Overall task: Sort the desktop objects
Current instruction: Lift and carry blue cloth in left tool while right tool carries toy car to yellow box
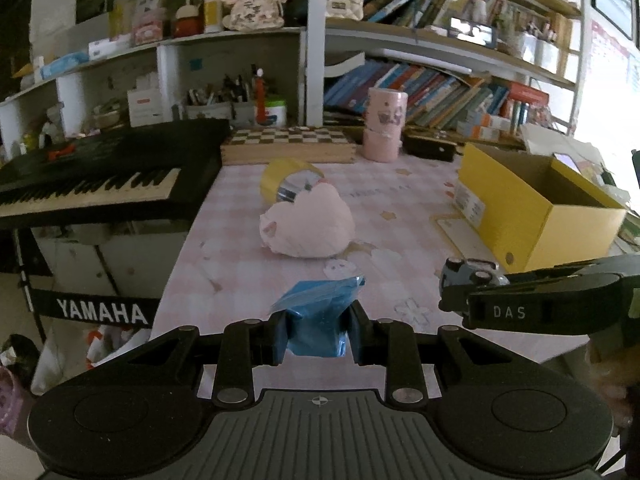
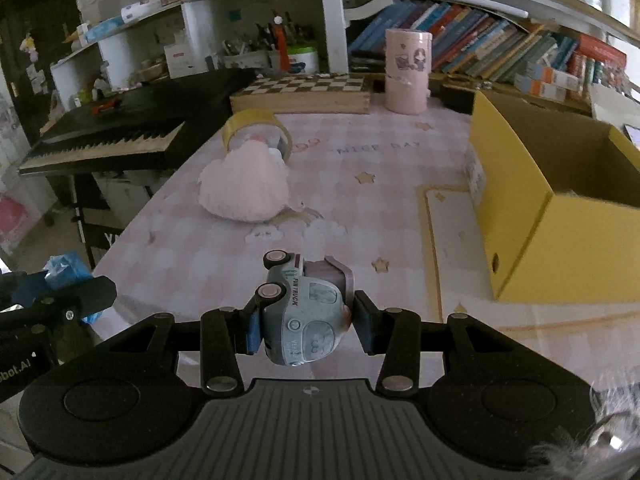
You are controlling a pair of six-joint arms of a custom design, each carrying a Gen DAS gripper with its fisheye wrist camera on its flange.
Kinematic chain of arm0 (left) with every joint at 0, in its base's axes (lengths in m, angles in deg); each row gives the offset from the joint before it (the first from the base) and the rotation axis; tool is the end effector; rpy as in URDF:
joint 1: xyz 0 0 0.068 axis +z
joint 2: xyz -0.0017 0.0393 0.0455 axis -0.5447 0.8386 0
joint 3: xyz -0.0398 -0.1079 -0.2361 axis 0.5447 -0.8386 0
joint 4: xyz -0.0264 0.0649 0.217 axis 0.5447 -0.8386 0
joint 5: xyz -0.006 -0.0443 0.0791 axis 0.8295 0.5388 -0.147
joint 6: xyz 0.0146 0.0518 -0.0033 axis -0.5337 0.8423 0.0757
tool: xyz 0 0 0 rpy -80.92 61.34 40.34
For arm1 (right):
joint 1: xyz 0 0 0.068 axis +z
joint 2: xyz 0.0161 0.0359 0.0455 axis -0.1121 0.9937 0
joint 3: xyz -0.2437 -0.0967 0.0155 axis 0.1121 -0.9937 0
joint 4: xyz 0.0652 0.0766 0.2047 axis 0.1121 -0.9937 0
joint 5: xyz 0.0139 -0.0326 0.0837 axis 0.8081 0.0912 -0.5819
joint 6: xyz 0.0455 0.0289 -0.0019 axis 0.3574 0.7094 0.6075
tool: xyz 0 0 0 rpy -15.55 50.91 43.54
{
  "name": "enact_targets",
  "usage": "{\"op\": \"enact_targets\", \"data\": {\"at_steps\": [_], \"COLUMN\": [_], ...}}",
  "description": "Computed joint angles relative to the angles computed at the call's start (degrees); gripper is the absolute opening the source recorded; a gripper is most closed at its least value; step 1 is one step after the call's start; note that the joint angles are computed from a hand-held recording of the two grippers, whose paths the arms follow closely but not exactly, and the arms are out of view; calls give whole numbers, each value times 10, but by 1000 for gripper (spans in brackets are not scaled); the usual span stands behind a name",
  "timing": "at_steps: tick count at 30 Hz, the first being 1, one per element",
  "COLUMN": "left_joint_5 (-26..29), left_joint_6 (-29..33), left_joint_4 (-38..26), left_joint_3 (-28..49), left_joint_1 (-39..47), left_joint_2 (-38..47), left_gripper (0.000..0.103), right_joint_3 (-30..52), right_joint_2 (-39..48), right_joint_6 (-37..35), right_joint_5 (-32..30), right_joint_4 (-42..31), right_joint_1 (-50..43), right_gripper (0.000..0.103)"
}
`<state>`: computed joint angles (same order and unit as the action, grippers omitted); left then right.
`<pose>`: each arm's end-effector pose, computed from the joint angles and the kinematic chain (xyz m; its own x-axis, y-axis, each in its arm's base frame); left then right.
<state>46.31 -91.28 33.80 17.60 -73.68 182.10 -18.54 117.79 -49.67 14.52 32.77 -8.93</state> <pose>0.1909 -0.1343 0.0566 -0.5688 -0.1410 -0.8103 -0.2045 0.9785 -0.0267 0.3095 0.0027 0.0514 -0.6295 -0.2634 -0.7310 -0.4920 0.8632 0.1127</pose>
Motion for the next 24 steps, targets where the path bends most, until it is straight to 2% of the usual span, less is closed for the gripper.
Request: {"op": "enact_targets", "data": {"at_steps": [13, 24], "left_joint_5": [0, 56], "left_joint_6": [-14, 49], "left_joint_4": [1, 25], "left_joint_3": [-14, 31], "left_joint_1": [-74, -96], "left_joint_2": [10, 47], "left_gripper": [28, 28], "right_joint_3": [-118, -165], "right_joint_2": [-16, -16], "right_joint_6": [-1, -5], "right_joint_5": [-6, -3], "right_joint_4": [81, 115], "right_joint_1": [-57, -146], "right_gripper": [41, 41]}}
